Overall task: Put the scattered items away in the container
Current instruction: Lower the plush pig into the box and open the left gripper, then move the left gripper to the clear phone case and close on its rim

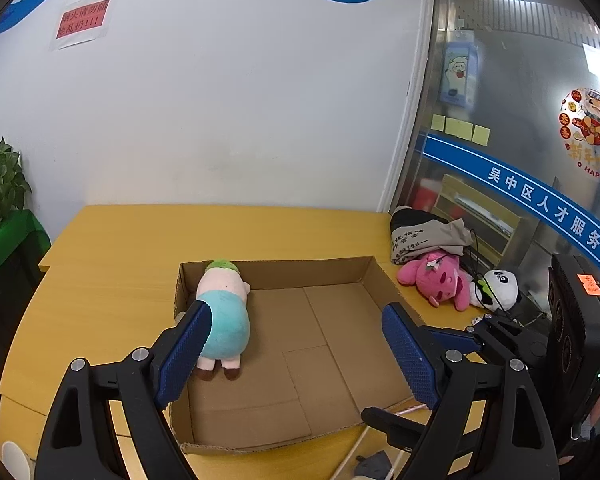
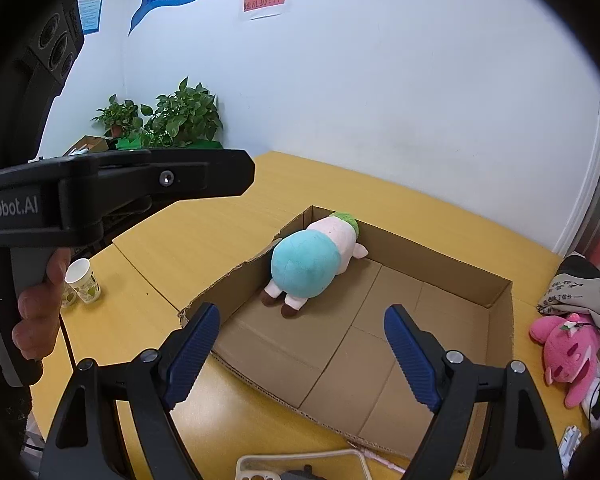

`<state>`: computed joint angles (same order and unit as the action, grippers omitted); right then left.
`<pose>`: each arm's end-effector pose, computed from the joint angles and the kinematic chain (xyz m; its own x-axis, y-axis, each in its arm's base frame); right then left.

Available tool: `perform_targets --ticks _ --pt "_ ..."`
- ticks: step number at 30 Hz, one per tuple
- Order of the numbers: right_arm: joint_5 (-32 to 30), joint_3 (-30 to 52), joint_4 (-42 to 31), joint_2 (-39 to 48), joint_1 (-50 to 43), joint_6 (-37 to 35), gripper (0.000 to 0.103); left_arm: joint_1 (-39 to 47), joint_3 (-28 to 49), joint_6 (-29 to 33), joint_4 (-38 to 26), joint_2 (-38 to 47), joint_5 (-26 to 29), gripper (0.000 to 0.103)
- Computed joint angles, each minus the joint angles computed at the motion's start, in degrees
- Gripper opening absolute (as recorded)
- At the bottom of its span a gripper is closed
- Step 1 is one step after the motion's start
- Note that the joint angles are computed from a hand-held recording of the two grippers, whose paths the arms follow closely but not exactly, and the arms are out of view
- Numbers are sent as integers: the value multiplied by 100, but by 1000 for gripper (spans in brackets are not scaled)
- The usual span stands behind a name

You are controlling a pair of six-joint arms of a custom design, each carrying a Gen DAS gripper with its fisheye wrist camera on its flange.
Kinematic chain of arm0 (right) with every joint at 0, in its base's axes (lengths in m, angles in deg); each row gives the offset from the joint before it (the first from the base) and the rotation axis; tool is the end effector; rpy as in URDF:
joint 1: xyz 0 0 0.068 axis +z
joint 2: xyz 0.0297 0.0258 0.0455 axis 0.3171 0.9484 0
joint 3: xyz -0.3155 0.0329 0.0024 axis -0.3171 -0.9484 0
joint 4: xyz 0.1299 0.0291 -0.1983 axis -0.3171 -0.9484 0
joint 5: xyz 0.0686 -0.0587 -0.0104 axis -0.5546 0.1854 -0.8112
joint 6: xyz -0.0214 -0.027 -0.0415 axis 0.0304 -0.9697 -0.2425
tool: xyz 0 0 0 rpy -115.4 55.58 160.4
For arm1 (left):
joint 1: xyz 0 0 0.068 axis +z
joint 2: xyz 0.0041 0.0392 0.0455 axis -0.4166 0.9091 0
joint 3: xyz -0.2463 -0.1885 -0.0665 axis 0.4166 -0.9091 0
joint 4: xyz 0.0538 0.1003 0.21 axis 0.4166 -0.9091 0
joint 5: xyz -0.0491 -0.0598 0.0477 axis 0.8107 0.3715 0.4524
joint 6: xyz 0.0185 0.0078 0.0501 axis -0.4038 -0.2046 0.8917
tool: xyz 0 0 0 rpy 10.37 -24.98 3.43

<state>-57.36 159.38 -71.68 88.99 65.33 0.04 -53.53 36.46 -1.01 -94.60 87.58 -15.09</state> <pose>0.2288 0.2365 0.3981 -0.4297 -0.4192 -0.7998 -0.6334 0.7712 -0.0639 0.2286 -0.1163 0.4216 -0.4934 -0.1090 -0.8629 0.1198 0.9741 -0.1916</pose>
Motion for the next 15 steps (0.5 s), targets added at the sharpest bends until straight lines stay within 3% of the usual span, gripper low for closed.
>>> perform_targets --ticks 10,15 --pt "290 -489 -182 -697 279 151 84 -918 -141 -361 -211 -205 -737 90" --pt "324 -748 -227 -960 377 337 84 -1262 -504 -678 -232 -291 -792 90"
